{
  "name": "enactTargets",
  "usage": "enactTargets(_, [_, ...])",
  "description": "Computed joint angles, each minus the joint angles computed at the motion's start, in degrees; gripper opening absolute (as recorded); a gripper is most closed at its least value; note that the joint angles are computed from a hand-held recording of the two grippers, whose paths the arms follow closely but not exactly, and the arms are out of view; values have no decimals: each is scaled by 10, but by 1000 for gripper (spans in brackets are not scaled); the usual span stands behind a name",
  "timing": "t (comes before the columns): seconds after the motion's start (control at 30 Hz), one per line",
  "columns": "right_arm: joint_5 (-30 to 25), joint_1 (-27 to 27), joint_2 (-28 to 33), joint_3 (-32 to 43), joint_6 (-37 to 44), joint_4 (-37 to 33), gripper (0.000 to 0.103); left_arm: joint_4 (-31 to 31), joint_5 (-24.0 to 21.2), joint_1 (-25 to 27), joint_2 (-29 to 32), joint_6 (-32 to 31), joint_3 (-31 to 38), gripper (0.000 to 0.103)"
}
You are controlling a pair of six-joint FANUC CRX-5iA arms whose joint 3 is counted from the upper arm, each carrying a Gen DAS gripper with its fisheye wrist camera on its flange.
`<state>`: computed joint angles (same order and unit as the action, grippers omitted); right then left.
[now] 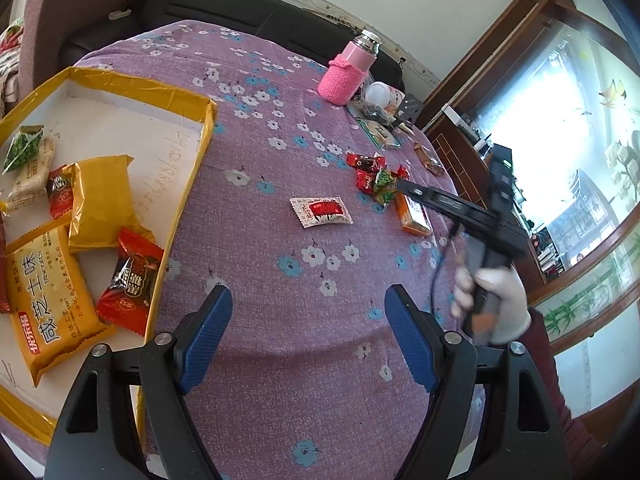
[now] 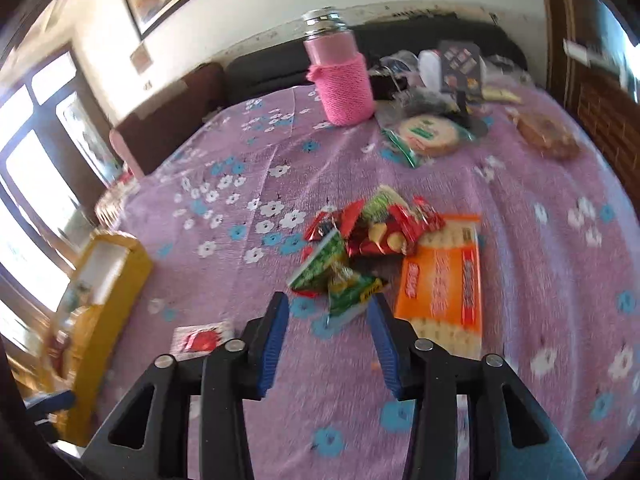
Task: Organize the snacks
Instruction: 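Grasp the white-red sachet with the left tool while the right grasps the green packet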
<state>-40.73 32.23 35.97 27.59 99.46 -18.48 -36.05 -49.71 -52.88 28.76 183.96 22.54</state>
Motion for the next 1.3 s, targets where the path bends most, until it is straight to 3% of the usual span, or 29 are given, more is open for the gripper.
enactTargets(0.13, [14, 26, 45, 32, -41, 85, 56, 4, -24, -1, 8, -31, 18, 79])
enactTargets(0.2, [19, 29, 56, 39, -49, 93, 62, 7, -32, -1, 11, -46, 25, 79])
enactTargets(0.4, [45, 32, 46, 13, -54, 105, 53, 30, -57, 15, 41, -109, 72, 79])
enactTargets(0.5, [25, 22, 46, 25, -29, 56, 41, 55, -72, 30, 70, -160, 111, 79])
enactTargets(0.67, [-40, -22, 42, 55, 40, -95, 39, 108, -99, 62, 127, -262, 185, 79])
enactTargets(0.87, [-79, -42, 46, 74, 70, -152, 39, 146, -167, 87, 228, -395, 323, 78])
enactTargets(1.1, [-115, -62, 52, 95, 94, -209, 39, 156, -226, 99, 305, -487, 439, 78])
enactTargets(1.17, [-120, -68, 51, 96, 102, -227, 39, 145, -262, 92, 334, -507, 491, 70])
enactTargets(1.2, [-122, -69, 51, 97, 104, -233, 39, 140, -261, 89, 335, -510, 494, 56])
enactTargets(1.23, [-122, -70, 50, 97, 104, -236, 39, 140, -251, 88, 329, -507, 484, 35])
enactTargets(1.27, [-124, -71, 50, 98, 105, -238, 38, 140, -257, 87, 332, -504, 491, 27])
enactTargets(1.3, [-124, -71, 50, 97, 105, -239, 38, 142, -254, 87, 329, -498, 487, 27])
